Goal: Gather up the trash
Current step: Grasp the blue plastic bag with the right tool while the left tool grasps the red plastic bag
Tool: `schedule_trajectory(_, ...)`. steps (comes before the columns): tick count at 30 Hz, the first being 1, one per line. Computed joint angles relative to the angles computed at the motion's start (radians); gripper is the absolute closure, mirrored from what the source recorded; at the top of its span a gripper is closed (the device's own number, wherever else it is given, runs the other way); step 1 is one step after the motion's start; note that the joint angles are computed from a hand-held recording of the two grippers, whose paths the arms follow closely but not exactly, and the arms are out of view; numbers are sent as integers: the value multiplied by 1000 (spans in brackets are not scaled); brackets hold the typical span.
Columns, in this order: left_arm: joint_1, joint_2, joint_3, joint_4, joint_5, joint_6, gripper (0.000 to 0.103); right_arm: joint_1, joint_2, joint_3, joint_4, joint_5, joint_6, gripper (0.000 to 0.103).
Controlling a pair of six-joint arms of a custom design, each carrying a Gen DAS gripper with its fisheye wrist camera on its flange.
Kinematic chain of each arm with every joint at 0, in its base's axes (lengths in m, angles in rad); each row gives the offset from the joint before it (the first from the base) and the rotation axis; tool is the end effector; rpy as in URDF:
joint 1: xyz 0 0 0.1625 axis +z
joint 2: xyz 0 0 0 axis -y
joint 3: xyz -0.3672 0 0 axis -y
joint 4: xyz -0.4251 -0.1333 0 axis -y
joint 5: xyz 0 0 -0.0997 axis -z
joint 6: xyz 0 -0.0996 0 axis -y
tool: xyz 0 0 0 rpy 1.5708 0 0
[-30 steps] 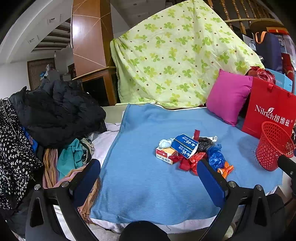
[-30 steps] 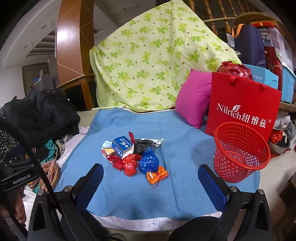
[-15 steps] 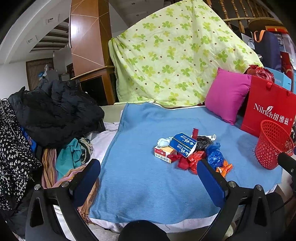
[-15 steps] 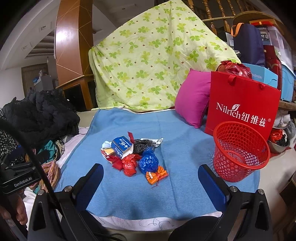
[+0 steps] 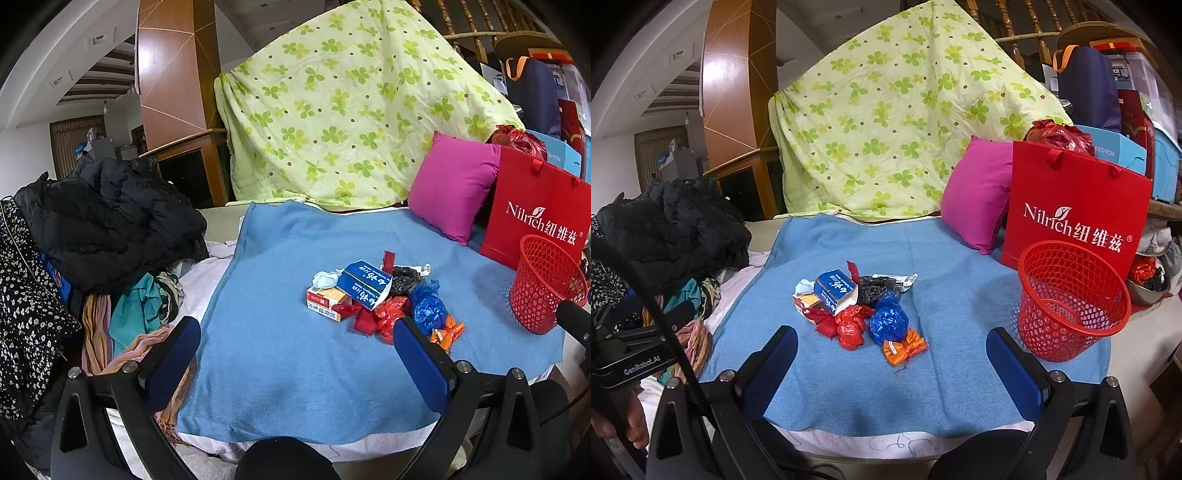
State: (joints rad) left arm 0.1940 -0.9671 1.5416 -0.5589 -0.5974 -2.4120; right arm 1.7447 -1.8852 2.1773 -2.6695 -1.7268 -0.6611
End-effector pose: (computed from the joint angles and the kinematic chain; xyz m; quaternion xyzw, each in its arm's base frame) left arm -0.4566 -0.3095 0.1350 -0.0172 0.7038 -0.5114 0.4928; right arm 0.1911 -0.4066 0.3932 0.3439 -0.8506 0.3624 0.1639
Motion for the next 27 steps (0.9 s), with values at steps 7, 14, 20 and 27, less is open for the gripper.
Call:
schedule_trajectory(7, 8, -7, 6, -16, 0, 20, 0, -8, 5, 13, -37, 13, -21, 0)
schedule_trajectory(14, 31, -19, 31, -67, 6, 57, 0, -31, 33, 5, -43, 26, -25, 0)
schedule_trajectory(20, 91, -78, 126, -247, 4, 171, 0, -97, 122, -50, -13, 45, -15, 0)
schedule_trajectory(27, 186, -141, 222, -442, -9, 301, 0, -160, 322, -222, 150, 78, 57, 0)
